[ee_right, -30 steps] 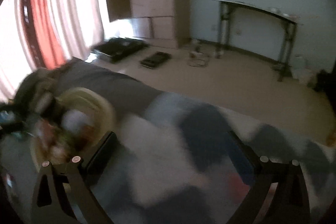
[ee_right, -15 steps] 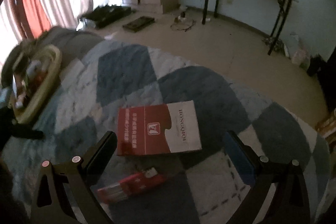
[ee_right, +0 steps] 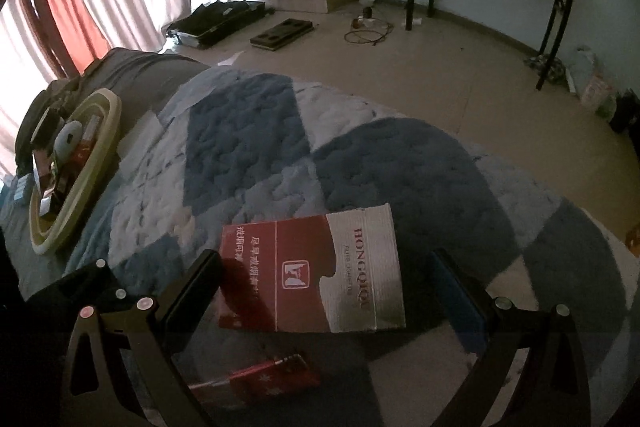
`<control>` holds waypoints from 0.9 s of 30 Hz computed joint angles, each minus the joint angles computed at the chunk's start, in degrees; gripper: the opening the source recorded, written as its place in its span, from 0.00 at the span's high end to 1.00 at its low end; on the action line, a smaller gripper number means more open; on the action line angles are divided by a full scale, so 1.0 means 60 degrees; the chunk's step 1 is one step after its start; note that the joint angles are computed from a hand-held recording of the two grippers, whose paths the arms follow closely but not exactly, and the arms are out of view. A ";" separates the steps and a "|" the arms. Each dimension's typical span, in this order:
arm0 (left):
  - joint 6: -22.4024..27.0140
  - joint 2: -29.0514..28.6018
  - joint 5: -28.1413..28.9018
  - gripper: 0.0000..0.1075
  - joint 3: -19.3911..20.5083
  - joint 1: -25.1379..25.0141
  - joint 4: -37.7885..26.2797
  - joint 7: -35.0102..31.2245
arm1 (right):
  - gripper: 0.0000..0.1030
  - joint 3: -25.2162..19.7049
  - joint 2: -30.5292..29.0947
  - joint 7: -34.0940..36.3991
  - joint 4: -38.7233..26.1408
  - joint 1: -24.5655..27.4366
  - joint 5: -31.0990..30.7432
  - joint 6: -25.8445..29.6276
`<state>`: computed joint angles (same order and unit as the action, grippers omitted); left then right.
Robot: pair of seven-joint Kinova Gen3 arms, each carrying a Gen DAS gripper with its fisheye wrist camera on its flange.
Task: Organize rigid objects
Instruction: 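Grasp red-white HONGQIQU box with right tool while left tool grasps small red box, then carry both boxes over cream basin and open both tools to drop them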
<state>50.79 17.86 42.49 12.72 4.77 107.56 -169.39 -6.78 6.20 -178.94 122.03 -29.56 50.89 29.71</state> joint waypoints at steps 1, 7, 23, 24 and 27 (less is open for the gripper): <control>-0.0048 -0.0059 0.0101 0.08 0.0012 -0.0081 0.0107 -0.0181 | 0.00 -0.0038 0.0015 0.0080 0.0030 0.0103 -0.0018 -0.0168; 0.0009 -0.0263 0.0580 0.09 -0.0064 -0.0376 0.0603 -0.1187 | 0.00 0.0027 0.0393 0.0627 -0.0306 -0.0251 -0.0244 0.0410; -0.0331 -0.1225 0.1704 0.78 -0.0570 -0.0597 0.1385 -0.2071 | 0.14 -0.0277 -0.0352 -0.2086 0.0530 -0.0450 0.0743 0.1535; -0.0032 -0.1282 0.1681 0.78 -0.0767 -0.0648 0.1237 -0.2043 | 0.14 -0.0413 -0.0444 -0.2167 0.0558 -0.0464 0.0739 0.1691; 0.0741 -0.1183 0.1324 0.78 -0.1117 -0.1137 0.0327 -0.1658 | 0.14 -0.0765 -0.0605 -0.2127 0.0345 -0.0522 0.0583 0.2130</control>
<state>55.24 10.76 50.43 6.02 -2.05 109.52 -179.35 -11.37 2.57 -191.71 124.10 -32.69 54.39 42.49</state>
